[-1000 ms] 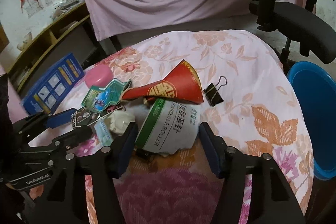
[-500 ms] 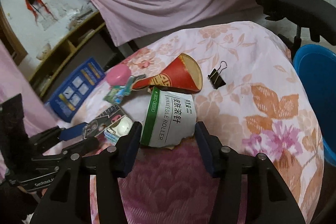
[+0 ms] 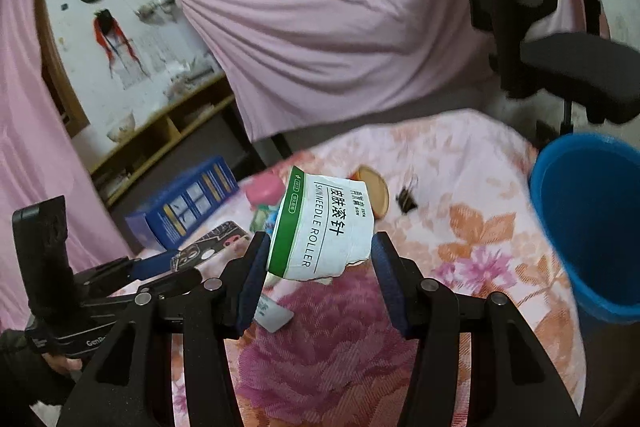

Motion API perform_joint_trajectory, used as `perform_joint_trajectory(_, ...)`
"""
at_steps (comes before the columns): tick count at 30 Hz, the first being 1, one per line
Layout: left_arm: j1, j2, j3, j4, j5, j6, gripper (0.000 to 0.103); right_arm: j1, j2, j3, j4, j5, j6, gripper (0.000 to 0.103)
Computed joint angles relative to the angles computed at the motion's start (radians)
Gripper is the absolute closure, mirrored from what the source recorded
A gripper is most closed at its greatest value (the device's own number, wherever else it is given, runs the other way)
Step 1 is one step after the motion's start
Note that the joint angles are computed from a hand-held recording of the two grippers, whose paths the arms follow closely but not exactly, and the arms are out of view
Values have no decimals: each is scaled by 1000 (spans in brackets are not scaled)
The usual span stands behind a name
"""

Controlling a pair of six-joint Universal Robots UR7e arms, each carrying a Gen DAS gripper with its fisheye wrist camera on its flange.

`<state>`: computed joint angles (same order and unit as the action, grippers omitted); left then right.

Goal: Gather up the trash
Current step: 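Carry both items over the blue bucket and open both tools to drop them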

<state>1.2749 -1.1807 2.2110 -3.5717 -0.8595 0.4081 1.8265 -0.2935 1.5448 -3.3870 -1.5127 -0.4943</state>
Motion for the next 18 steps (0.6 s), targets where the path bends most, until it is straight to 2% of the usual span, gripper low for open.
perform_joint_trajectory(5, -46, 59, -31, -174, -52, 107, 59, -5, -2, 50, -233, 69, -71, 53)
perform_joint_trajectory(9, -81, 111, -72, -254, -87, 177, 59, -41, -31, 81, -301, 161, -12, 53)
perform_joint_trajectory(14, -114, 186, -141, -275, -154, 240, 59, -73, -53, 119, -461, 175, 36, 53)
perform_joint_trajectory(18, -125, 249, -208, -217, -174, 225, 59, -113, -67, 147, -561, 177, 65, 53)
